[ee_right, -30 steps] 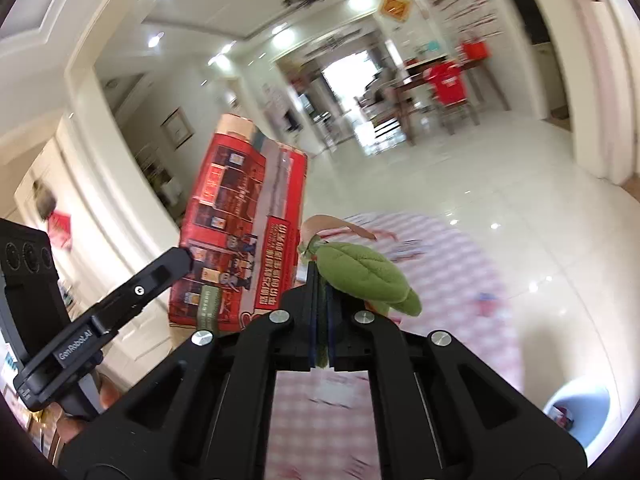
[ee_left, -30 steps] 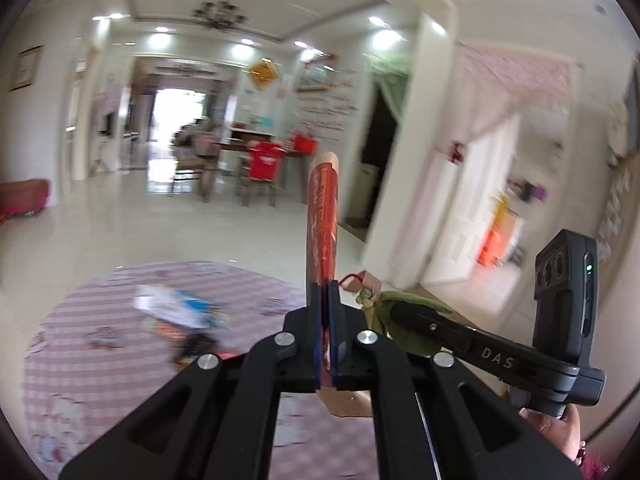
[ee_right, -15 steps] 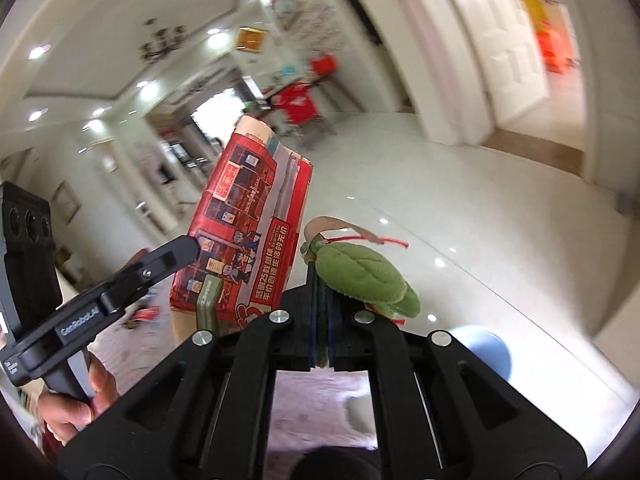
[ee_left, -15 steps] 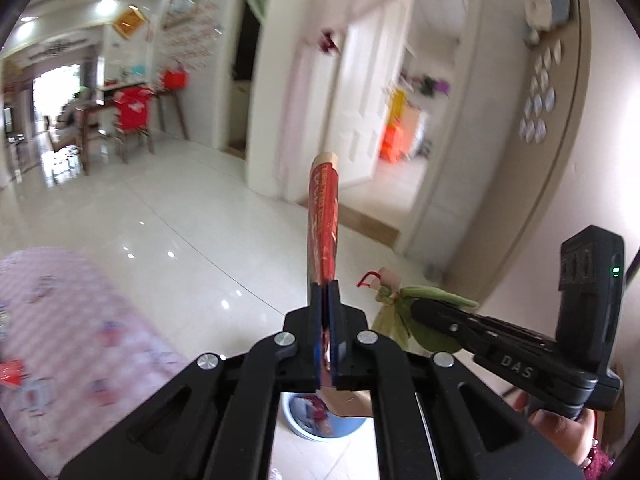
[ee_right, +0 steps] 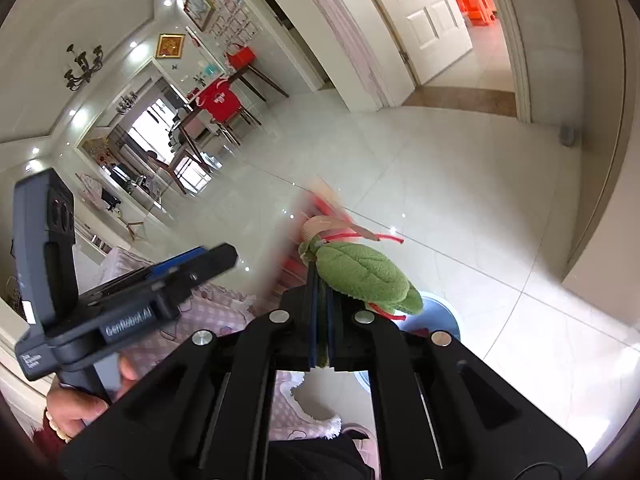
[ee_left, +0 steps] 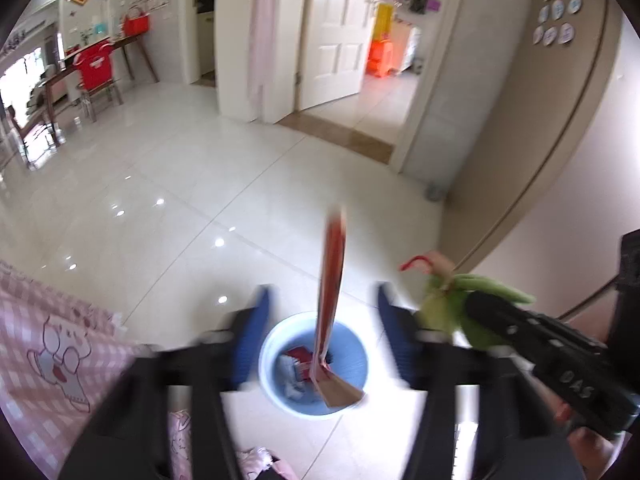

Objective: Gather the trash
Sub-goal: 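Carry both items over the blue bucket and open the left gripper, then open the right gripper to drop the green leafy item into the bucket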

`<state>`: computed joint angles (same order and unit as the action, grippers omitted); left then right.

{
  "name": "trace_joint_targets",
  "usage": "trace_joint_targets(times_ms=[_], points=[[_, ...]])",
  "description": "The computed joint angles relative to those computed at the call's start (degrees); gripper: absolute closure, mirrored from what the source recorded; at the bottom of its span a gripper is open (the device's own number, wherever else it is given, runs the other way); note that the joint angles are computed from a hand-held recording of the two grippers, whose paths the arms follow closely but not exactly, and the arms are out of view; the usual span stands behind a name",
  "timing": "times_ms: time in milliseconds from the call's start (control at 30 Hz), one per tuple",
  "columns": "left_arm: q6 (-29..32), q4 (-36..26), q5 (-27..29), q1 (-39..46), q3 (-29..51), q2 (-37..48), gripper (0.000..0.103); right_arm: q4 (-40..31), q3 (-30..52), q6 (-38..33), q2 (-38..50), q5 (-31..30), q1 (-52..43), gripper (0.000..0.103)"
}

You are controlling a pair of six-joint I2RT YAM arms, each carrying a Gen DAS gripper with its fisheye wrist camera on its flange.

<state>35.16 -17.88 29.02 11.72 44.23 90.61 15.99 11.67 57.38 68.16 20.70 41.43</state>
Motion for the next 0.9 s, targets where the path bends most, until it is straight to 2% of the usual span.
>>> trace_joint_targets(times_ms=[400,467,800,867,900], points=[[0.88,-0.68,-1.56,2.56,1.45,4.53,0.042,6.1,2.59,1.06,9.83,-2.7,1.01,0.099],[1.08,-0.95,-1.71,3.24,1.7,4.82,0.042,4.44,3.65,1.45,9.53,-2.34,1.76,0.099],[0.85,-2.49,-1.49,5.54,2.76,4.0,0.038,5.87,5.2,1.27,13.1,-2.34,0.65,0.097],[1.19,-3.16,-1.16,6.38,3.49,4.55,0.037,5.86,6.13,2.05,15.44,-3.64,-0.27,0.085],[1.54,-3.75,-0.95,6.88,3.88,4.82,0.037,5.62,6.31,2.65,16.11,-3.86,-0.59,0.06]])
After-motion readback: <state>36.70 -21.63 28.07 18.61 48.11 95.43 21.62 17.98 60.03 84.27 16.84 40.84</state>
